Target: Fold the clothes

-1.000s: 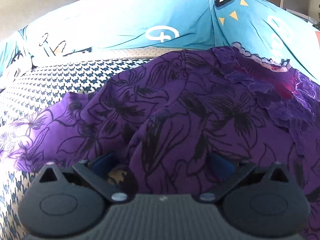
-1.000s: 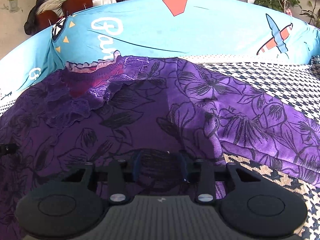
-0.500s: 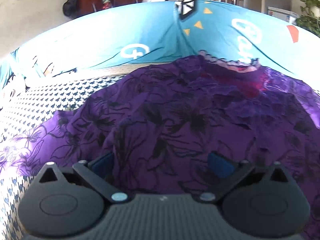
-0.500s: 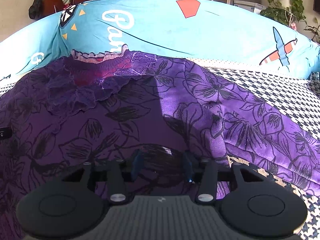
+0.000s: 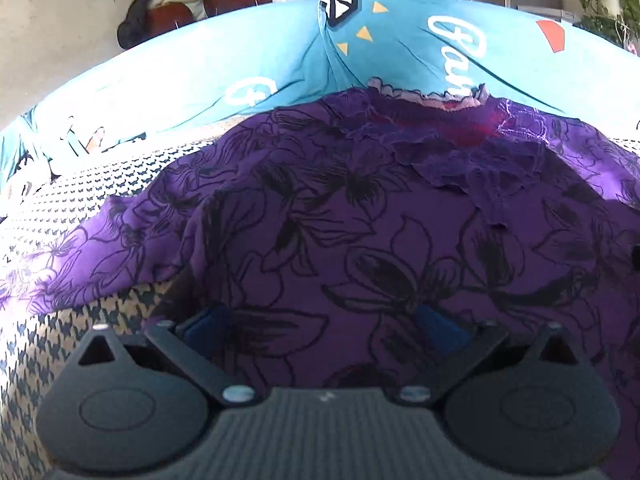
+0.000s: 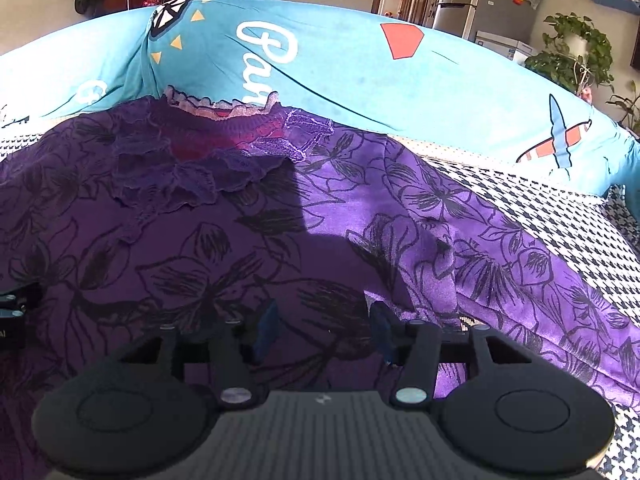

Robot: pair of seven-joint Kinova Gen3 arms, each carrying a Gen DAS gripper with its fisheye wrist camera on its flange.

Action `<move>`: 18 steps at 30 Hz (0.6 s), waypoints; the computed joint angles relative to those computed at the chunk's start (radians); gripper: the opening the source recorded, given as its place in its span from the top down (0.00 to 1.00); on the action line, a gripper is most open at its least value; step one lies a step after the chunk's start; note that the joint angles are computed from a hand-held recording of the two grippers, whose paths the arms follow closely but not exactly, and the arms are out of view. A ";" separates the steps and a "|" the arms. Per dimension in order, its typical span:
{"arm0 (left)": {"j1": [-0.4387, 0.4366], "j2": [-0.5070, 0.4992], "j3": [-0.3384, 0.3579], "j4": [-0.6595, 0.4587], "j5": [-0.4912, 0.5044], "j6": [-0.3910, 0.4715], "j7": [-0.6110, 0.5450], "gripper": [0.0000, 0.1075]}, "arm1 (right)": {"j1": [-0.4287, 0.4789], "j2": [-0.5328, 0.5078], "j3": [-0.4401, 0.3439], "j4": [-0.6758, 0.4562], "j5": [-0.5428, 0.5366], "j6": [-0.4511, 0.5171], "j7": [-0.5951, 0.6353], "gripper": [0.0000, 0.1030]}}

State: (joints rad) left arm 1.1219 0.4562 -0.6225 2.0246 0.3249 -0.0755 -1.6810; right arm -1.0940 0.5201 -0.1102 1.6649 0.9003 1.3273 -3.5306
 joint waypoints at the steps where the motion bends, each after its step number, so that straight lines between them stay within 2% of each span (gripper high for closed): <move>1: -0.003 -0.001 0.006 0.008 0.001 -0.016 0.001 0.04 | -0.006 0.001 0.000 0.001 0.001 0.008 -0.003 0.50; 3: -0.056 -0.016 0.063 0.021 0.003 -0.036 -0.002 0.04 | -0.017 0.005 0.001 -0.002 0.004 0.030 -0.008 0.50; 5: -0.144 -0.036 0.151 0.025 0.001 -0.038 -0.011 0.04 | -0.025 0.011 0.000 -0.005 0.002 0.053 -0.010 0.50; 7: -0.183 -0.045 0.190 0.028 -0.005 -0.038 -0.009 0.04 | -0.027 0.007 -0.003 -0.003 -0.006 0.062 -0.019 0.50; 8: -0.174 -0.044 0.183 0.029 0.017 -0.040 -0.031 0.04 | -0.029 0.002 -0.004 0.002 -0.009 0.064 -0.029 0.50; 13: -0.042 -0.013 0.059 0.029 0.109 -0.054 -0.102 0.04 | -0.035 -0.019 -0.016 0.029 -0.009 0.076 -0.070 0.50; 18: -0.018 -0.009 0.036 0.024 0.161 -0.047 -0.151 0.04 | -0.033 -0.039 -0.031 0.058 -0.014 0.080 -0.108 0.50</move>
State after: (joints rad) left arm 1.1040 0.4476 -0.5861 2.0487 0.4856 -0.1228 -1.8317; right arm -1.1266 0.4810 -0.1415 1.7234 0.8866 1.4070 -3.6383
